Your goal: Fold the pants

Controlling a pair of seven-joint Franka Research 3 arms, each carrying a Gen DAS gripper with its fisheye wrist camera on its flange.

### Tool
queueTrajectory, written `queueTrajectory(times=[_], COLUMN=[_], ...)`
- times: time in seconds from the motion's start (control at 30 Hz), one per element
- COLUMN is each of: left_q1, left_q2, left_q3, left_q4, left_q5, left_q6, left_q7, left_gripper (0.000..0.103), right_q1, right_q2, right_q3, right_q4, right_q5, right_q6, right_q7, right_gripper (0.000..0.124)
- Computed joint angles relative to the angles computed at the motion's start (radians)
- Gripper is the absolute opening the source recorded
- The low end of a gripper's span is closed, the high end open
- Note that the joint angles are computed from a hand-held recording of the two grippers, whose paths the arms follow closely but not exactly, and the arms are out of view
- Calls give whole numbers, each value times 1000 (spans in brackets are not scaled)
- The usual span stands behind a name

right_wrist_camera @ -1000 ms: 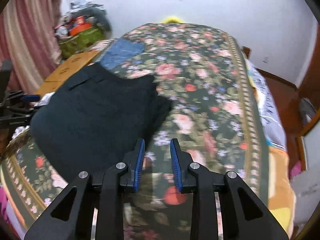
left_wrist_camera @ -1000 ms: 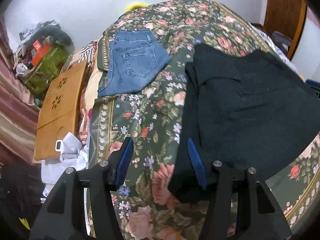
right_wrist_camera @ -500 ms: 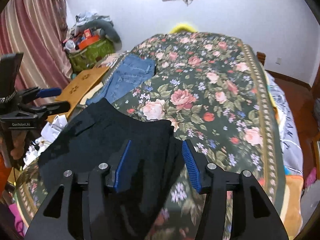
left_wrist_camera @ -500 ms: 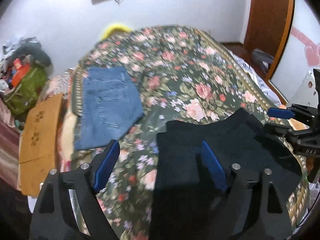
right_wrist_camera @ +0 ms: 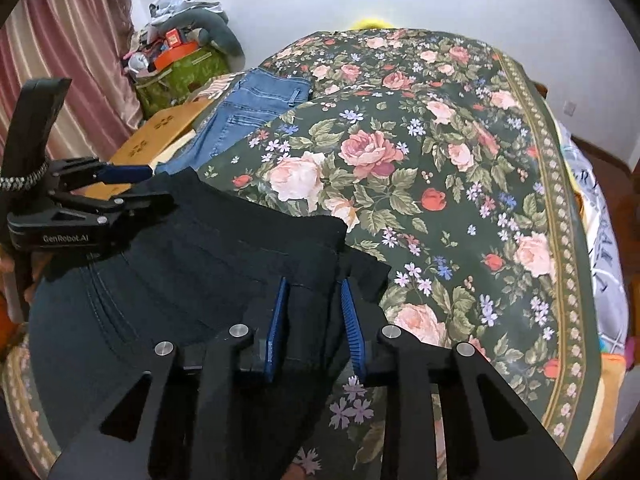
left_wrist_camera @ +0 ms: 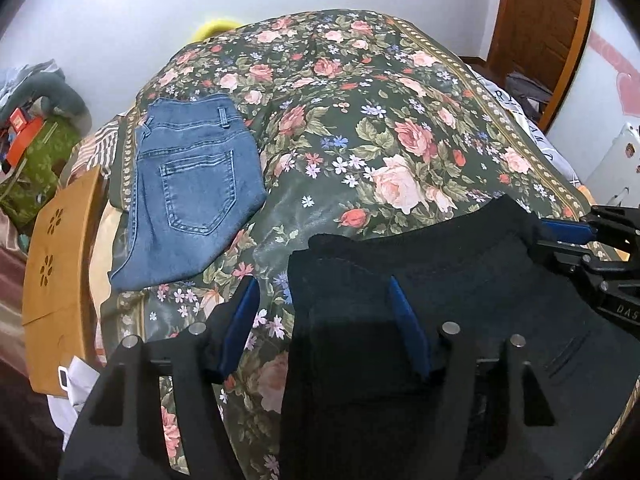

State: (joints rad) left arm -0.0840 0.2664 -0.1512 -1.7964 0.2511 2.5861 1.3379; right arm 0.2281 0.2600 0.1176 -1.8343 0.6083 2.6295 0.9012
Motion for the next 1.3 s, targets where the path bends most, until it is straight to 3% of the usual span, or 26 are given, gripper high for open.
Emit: queueTrajectory(times=[0.1,0.2,0.27,0.3,0.33,0.37,0.5,0.6,0.87,1.0,1.07,1.17,1.2,1.27,1.3], left_q1=[-2,-26,-16,-1,13,20,35,36,56,72,79,95,96,105,105], left_q2=[-14,-65,-112,-130,-150,-167,-210,-207,-108,-42,-22,-17,-16,-16,-13], left_q3=[2,28,26,15,7,4,0,-3,-22,-32,-39,-53,-55,-62,-62], left_q4=[-10,-35,-67,-78,-91,-106,-145,-154,-74,11,33,40,42,50,55], left_q5=[14,110,116,69,17,-18,-154,-242,-448,-502,-523,-581,-588,-625,-635], left_q6=[13,18,39,43,48,55,24,-24,-180,-264,-283,-289,-290,-303,-310], left_q7=[2,-71,-81,-47,-15,2,67,114,220,240,250,288,297,325,328], left_gripper=[68,68,75,80,92,98,99,99,101,102,101,91,88,71,70], right_q1=[9,17,13,12,10,8,12,23,5,-35,-47,-53,-57,-65,-66], right_q2=[-3,-30,-69,-80,-101,-123,-185,-211,-163,-89,-65,-47,-42,-20,-11], right_q3=[-7,-17,-14,-14,-13,-12,-14,-26,-46,-50,-45,-37,-34,-31,-29], right_q4=[-3,-16,-43,-50,-64,-79,-132,-164,-143,-58,-36,-19,-11,21,35], right_q5=[-27,-62,-45,-37,-25,-8,79,83,146,226,247,257,267,278,277], right_q6=[14,18,40,46,52,59,72,53,-125,-289,-326,-328,-340,-375,-385], right_q7=[14,52,53,51,45,33,-23,-8,46,76,81,63,55,60,66], right_gripper=[24,25,26,31,36,48,74,81,81,81,81,78,70,58,52])
